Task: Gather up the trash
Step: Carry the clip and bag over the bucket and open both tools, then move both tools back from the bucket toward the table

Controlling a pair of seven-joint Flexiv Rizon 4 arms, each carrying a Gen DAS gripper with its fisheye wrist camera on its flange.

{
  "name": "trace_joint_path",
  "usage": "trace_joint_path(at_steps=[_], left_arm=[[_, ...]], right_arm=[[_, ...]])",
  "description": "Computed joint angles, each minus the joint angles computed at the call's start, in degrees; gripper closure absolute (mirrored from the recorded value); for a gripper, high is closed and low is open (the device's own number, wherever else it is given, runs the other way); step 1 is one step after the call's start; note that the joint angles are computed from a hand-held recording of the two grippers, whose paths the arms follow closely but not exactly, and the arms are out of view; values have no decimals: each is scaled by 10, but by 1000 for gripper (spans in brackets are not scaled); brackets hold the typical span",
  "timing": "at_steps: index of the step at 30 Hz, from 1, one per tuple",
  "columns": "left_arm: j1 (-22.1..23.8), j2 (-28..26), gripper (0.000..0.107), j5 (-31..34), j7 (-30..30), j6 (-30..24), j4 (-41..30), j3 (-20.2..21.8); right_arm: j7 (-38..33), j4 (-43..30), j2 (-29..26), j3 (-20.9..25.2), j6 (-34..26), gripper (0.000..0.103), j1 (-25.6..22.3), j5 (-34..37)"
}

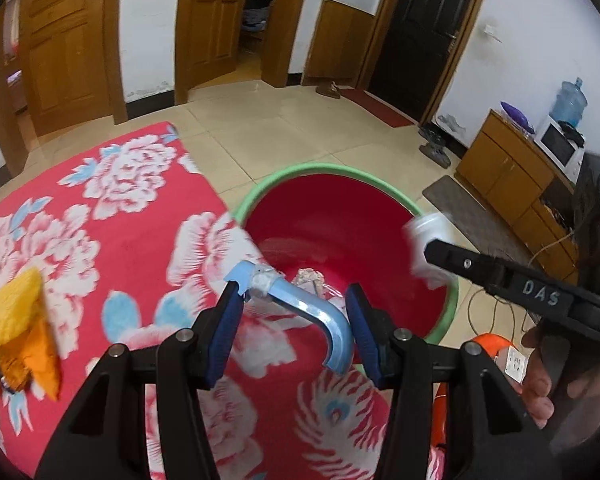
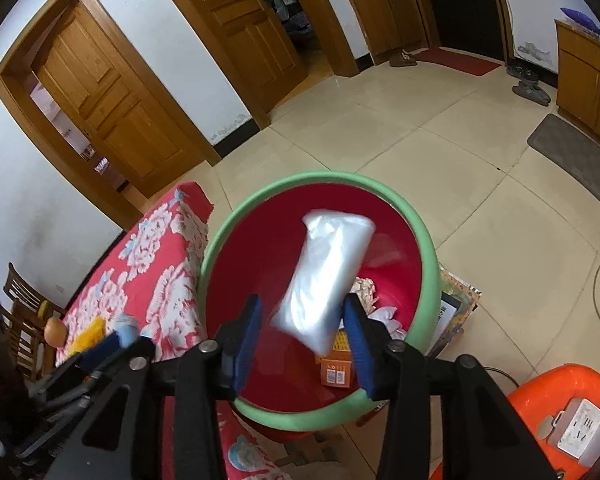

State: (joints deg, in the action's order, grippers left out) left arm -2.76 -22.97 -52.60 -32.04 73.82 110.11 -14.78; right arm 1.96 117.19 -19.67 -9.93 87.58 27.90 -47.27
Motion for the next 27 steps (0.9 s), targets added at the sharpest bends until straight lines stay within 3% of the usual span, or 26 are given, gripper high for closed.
trace_joint_path(at_steps=[5, 10, 12, 14, 18, 22, 27], left_arm=[[-7, -12, 53, 19, 9, 11, -3, -5], [-17, -22, 53, 62, 2, 23, -9, 1], [-21, -24, 46, 92, -12, 37, -9, 7], [-14, -21, 42, 102, -14, 48, -5, -3], [10, -9, 41, 93, -6, 59, 9, -29], [17, 6, 41, 85, -15, 58, 21, -28], [30, 35, 41, 31, 6, 60, 45, -31]], right_arm=[[62, 9, 13, -37, 3, 51, 21, -48], [230, 34, 37, -108, 40, 51, 40, -205], [291, 34, 44, -123, 46, 51, 39, -271], [333, 32, 46, -122, 54, 51, 28, -313], [341, 30, 47, -94, 52, 51, 3, -320], [381, 24, 48, -73, 60, 50, -21, -361], [430, 22, 62, -35, 41, 49, -43, -412]])
